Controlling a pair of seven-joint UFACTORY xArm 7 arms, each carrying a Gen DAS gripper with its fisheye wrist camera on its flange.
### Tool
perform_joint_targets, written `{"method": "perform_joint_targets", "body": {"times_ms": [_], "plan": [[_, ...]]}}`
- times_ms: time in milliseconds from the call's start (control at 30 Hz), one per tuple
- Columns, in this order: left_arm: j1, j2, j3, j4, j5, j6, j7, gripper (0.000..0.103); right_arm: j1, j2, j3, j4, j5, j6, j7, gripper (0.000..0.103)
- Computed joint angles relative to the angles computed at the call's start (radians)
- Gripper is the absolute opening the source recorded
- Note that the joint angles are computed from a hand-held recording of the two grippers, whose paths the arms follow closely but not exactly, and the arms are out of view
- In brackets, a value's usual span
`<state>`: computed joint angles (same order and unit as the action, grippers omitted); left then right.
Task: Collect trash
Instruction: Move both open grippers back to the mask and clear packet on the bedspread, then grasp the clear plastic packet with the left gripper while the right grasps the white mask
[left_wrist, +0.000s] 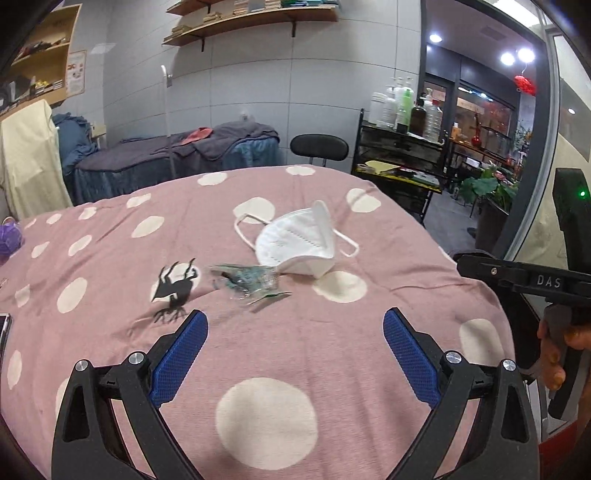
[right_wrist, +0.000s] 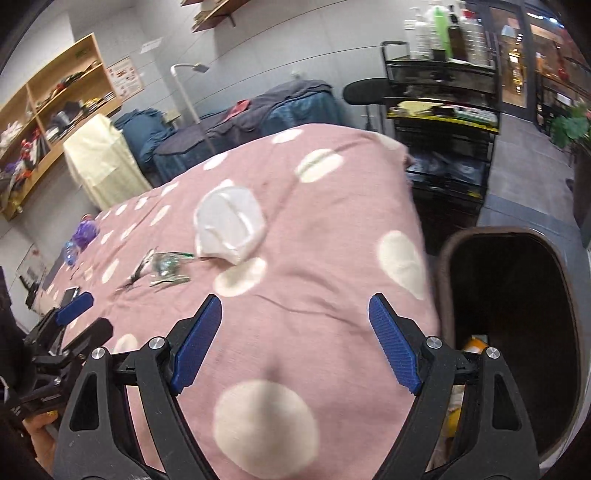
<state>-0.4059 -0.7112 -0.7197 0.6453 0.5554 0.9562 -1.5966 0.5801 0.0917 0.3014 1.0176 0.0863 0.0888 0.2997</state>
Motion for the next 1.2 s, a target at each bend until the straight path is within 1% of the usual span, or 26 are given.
{"method": "perform_joint_targets", "body": {"times_ms": [33,100,167,267,433,533,600,667,700,733,767,833,900,933,967,1000,1033,1100,1200], "plan": [[-0.012,-0.016,0.018,-0.017,-0.011,0.012,0.011,0.094,0.011,0.015,-0.009,0.021,-0.028,0.005,0.020,0.081],[-0.025,-0.037,0.052,-0.046,-0.021,0.009,0.034,0.094,0.034,0.046,-0.022,0.066,-0.076,0.016,0.053,0.081],[-0.028,-0.056,0.083,-0.072,-0.028,-0.009,0.055,0.094,0.037,0.076,-0.016,0.111,-0.082,0.035,0.051,0.081],[-0.017,-0.061,0.130,-0.106,-0.029,-0.073,0.098,0.094,0.030,0.127,0.005,0.185,-0.061,0.072,0.016,0.081],[0.040,-0.006,0.189,-0.119,-0.025,-0.157,0.190,0.091,0.038,0.233,0.022,0.345,-0.024,0.153,-0.026,0.081],[0.065,0.038,0.221,-0.114,-0.033,-0.183,0.255,0.089,0.057,0.300,0.018,0.447,-0.015,0.203,-0.038,0.081],[0.070,0.058,0.251,-0.123,-0.049,-0.212,0.291,0.081,0.087,0.363,0.001,0.544,-0.027,0.253,-0.031,0.081],[0.064,0.062,0.285,-0.144,-0.084,-0.256,0.318,0.060,0.127,0.431,-0.025,0.648,-0.050,0.314,-0.012,0.081],[0.062,0.057,0.294,-0.157,-0.101,-0.276,0.326,0.057,0.151,0.467,-0.042,0.703,-0.068,0.348,0.002,0.081],[0.063,0.045,0.296,-0.170,-0.112,-0.295,0.328,0.049,0.172,0.499,-0.058,0.753,-0.084,0.379,0.014,0.081],[0.066,0.033,0.293,-0.178,-0.121,-0.305,0.329,0.037,0.207,0.547,-0.088,0.833,-0.118,0.440,0.037,0.080],[0.078,0.014,0.274,-0.181,-0.138,-0.286,0.322,0.024,0.233,0.614,-0.105,0.936,-0.139,0.521,0.049,0.063],[0.085,-0.004,0.274,-0.194,-0.153,-0.298,0.315,0.023,0.244,0.687,-0.106,1.045,-0.135,0.608,0.041,0.032],[0.086,-0.018,0.273,-0.205,-0.162,-0.307,0.308,0.023,0.252,0.707,-0.113,1.075,-0.140,0.632,0.039,0.025],[0.090,-0.031,0.269,-0.211,-0.168,-0.309,0.303,0.022,0.263,0.714,-0.129,1.082,-0.152,0.632,0.047,0.016],[0.096,-0.039,0.262,-0.214,-0.170,-0.309,0.297,0.021,0.271,0.708,-0.144,1.070,-0.165,0.621,0.057,0.011],[0.098,-0.054,0.259,-0.221,-0.174,-0.311,0.293,0.001,0.271,0.696,-0.147,1.049,-0.170,0.609,0.060,0.010],[0.103,-0.092,0.241,-0.234,-0.177,-0.306,0.276,0.001,0.255,0.660,-0.137,0.985,-0.164,0.564,0.058,0.005],[0.119,-0.112,0.218,-0.230,-0.177,-0.297,0.258,0.001,0.239,0.598,-0.135,0.885,-0.169,0.496,0.068,0.003]]}}
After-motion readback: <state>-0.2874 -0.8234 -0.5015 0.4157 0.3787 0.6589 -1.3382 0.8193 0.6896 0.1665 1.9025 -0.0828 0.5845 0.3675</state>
